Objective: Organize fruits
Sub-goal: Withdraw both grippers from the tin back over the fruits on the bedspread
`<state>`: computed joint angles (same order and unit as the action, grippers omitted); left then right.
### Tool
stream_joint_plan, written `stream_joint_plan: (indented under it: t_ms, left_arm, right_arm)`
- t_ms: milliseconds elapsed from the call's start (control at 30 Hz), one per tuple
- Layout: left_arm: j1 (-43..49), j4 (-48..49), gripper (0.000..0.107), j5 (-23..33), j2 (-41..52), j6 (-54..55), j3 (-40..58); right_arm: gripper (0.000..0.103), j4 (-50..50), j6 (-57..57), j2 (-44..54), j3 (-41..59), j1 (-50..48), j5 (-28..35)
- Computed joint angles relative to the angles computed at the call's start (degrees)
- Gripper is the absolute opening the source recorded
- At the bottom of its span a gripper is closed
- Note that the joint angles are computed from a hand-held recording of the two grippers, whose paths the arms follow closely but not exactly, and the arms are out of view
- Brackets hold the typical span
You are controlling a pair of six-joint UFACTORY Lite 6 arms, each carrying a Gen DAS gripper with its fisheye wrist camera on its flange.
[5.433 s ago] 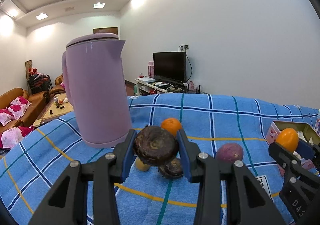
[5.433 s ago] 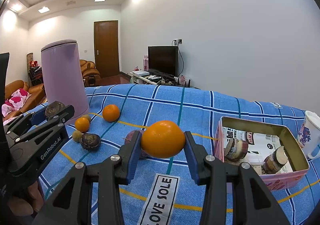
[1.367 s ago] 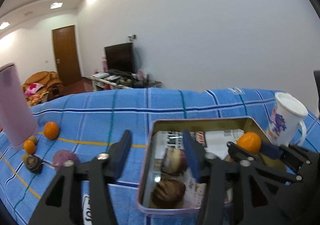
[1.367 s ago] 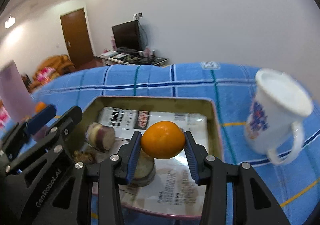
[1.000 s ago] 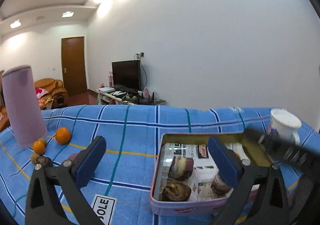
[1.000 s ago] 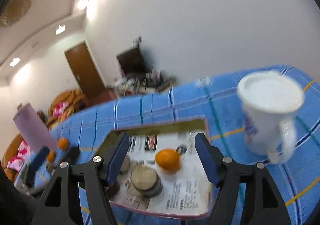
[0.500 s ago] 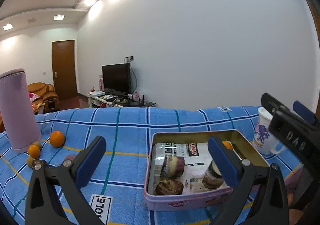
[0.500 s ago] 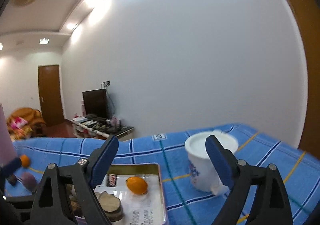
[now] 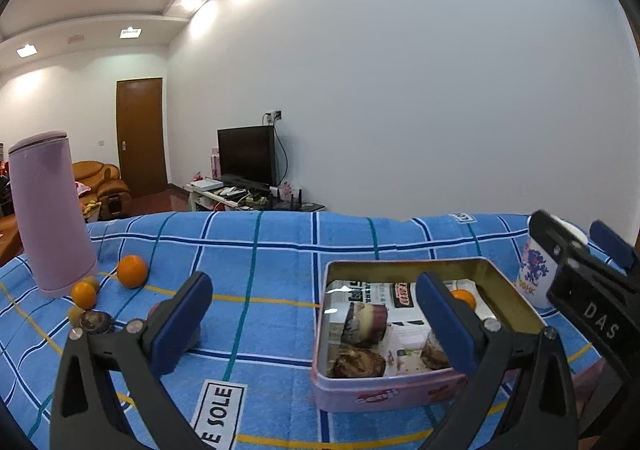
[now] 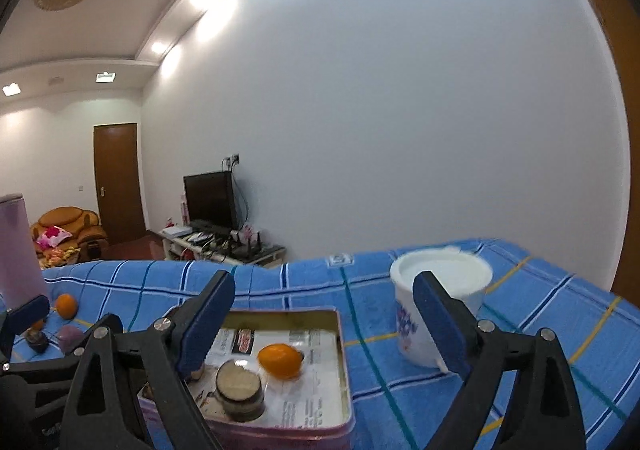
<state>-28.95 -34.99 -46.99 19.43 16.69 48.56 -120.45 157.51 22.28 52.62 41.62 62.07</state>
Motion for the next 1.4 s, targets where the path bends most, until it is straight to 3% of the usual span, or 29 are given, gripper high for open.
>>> stream_joint_plan:
  t_ms: [167,567,733,867,1267,1400]
  left_arm:
    - [-0.02,-1.33,0.103,-1.10,-0.61,0.18,-0.97]
    - [2.33,-2.54,0.103,2.81,-1.91,1.96,-1.63]
    - [6.02,1.89,0.103,4.66,-2.85,6.07,-2.77]
    - [9.35,5.54,0.103,2.61,-3.25,8.98,-4.16]
    - [18.80,20.18,0.103,0.95,-4.96,-0.80,-6.94]
    - [24.05,27.23,0.103,2.66,-5.05,-6.70,-6.56]
  right_arm:
    - [0.092,0.85,-2.04,0.78,1.29,-0.52,-5.13]
    - [0.092,5.57,-3.94,1.76,2.04,1.11,-3.89]
    - [0.092,6.42,-5.24,2.29,2.92,1.50,-3.62]
    - [0.092,7.55,-5.96,2.76,3.67,1.91,-3.75]
    - [0.092,13.93,-12.40,9.23,13.71,4.51,-6.68]
    - [0.092,15.33,-14.72,12.35,18.54,5.77,-8.53]
